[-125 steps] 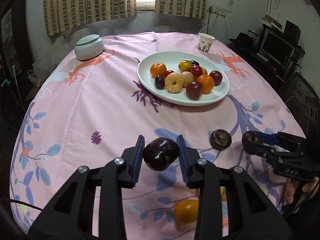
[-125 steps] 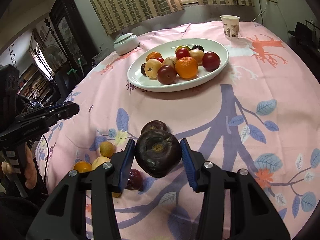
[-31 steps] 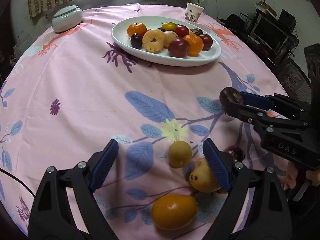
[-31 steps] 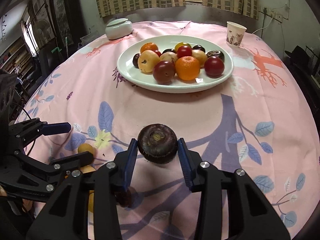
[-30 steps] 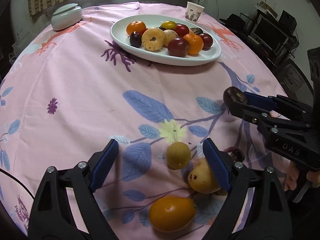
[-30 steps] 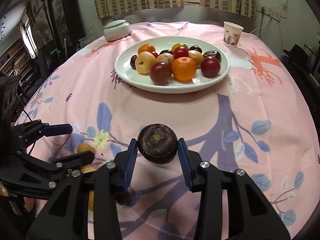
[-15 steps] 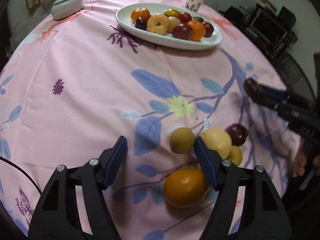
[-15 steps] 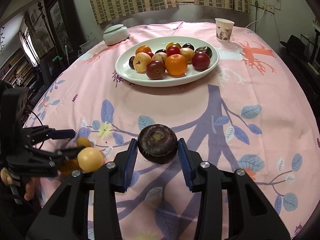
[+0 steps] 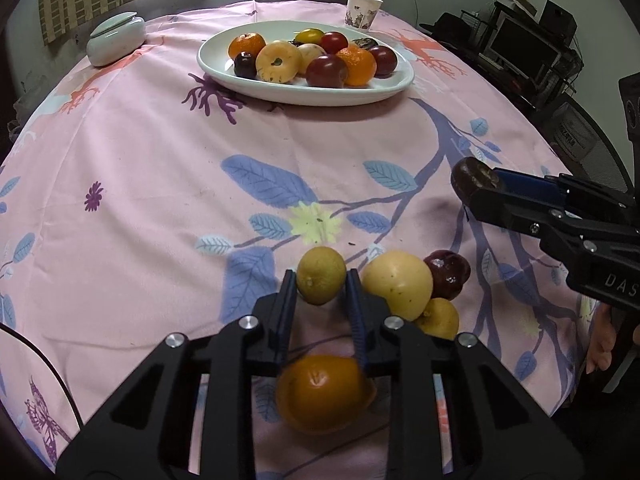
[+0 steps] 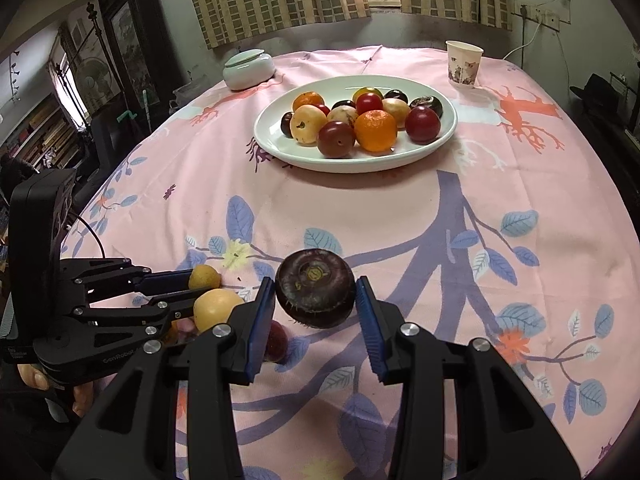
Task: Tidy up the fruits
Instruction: 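Grasp another dark brown fruit with the right gripper while the left grasps a small yellow-green fruit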
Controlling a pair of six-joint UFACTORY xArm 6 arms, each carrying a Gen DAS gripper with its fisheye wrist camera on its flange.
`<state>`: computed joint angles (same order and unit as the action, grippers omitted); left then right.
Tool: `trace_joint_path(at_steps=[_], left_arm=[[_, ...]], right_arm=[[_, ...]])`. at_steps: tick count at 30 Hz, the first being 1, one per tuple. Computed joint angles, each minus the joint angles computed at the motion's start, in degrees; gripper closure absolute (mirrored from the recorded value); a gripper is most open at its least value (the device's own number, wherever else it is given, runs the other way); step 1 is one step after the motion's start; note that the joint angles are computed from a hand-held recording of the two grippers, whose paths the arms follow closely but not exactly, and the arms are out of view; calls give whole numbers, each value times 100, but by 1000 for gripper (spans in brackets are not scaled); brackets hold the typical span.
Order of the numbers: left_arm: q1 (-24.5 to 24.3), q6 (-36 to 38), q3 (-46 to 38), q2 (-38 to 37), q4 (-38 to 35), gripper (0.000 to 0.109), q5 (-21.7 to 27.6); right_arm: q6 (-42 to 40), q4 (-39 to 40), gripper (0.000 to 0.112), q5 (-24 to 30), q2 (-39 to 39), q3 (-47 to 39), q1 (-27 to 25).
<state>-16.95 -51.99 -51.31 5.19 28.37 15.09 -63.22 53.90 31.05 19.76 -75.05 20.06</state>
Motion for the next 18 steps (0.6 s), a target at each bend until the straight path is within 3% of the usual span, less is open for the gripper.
trace_joint_path(at_steps=[6, 11, 18], left_arm=[[62, 363, -19, 83, -376, 84, -171], [3, 0, -88, 46, 88, 84, 32], [-78, 165, -128, -115, -29, 84, 273]], right_arm=[[-63, 55, 70, 1, -97, 116, 63], [-83, 137, 70, -43, -180, 193, 41], [33, 44, 70, -49, -101, 84, -4]])
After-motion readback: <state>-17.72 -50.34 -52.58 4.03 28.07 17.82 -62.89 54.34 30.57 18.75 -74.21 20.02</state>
